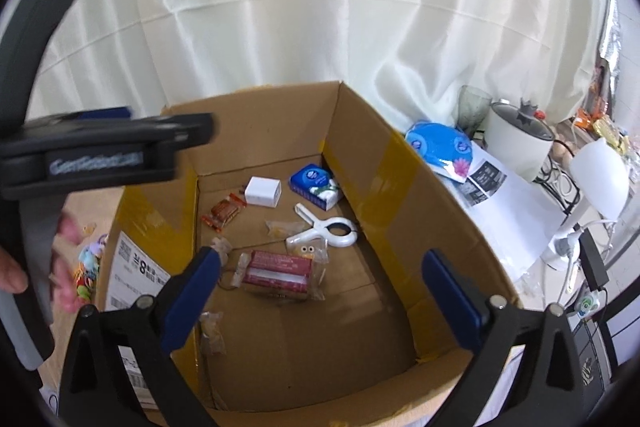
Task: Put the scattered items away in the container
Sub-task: 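Return both tools from the box to the remaining items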
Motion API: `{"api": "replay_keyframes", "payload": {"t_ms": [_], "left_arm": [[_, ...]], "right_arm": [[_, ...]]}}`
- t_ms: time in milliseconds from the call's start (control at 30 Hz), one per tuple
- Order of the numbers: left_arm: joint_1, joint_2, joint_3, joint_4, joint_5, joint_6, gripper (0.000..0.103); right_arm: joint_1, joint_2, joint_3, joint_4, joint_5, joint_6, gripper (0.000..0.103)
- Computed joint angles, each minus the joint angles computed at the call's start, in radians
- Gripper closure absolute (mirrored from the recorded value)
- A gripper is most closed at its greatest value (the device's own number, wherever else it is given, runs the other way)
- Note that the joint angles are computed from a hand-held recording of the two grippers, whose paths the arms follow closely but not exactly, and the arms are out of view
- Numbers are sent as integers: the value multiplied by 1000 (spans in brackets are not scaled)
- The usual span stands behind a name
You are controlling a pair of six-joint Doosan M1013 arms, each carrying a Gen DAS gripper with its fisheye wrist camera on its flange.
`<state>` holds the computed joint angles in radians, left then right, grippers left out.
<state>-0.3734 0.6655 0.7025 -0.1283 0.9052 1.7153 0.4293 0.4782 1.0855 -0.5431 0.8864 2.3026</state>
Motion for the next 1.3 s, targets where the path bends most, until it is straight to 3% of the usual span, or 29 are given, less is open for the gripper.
{"api": "replay_keyframes", "payload": {"t_ms": [167, 267, 500, 700, 867, 1033, 1133, 1233, 1300], "left_arm": [[53, -95, 154, 16, -112, -77, 0], [93, -147, 240, 65, -165, -139, 0], [189, -256, 429, 221, -250, -304, 0], [248, -307, 544, 270, -272, -354, 0], [280, -321, 621, 226, -310, -343, 0], [272, -320, 673, 185, -332, -287, 0], [251, -314, 686, 223, -326, -297, 0], [245, -313, 703, 183, -339, -257, 0], [244, -308, 704, 169, -334, -255, 0]], "right_arm": [[30, -6, -14, -73, -12, 49, 1], [46, -25, -1, -72, -128, 89, 1], [123, 15, -76, -69, -256, -51, 0], [150, 131, -239, 272, -149, -381, 0], [175, 170, -217, 204, -157, -311, 0], [181, 189, -183, 180, -131, -306, 0], [177, 195, -166, 218, -125, -351, 0], [167, 208, -170, 295, -94, -408, 1], [164, 216, -176, 327, -82, -440, 10]]}}
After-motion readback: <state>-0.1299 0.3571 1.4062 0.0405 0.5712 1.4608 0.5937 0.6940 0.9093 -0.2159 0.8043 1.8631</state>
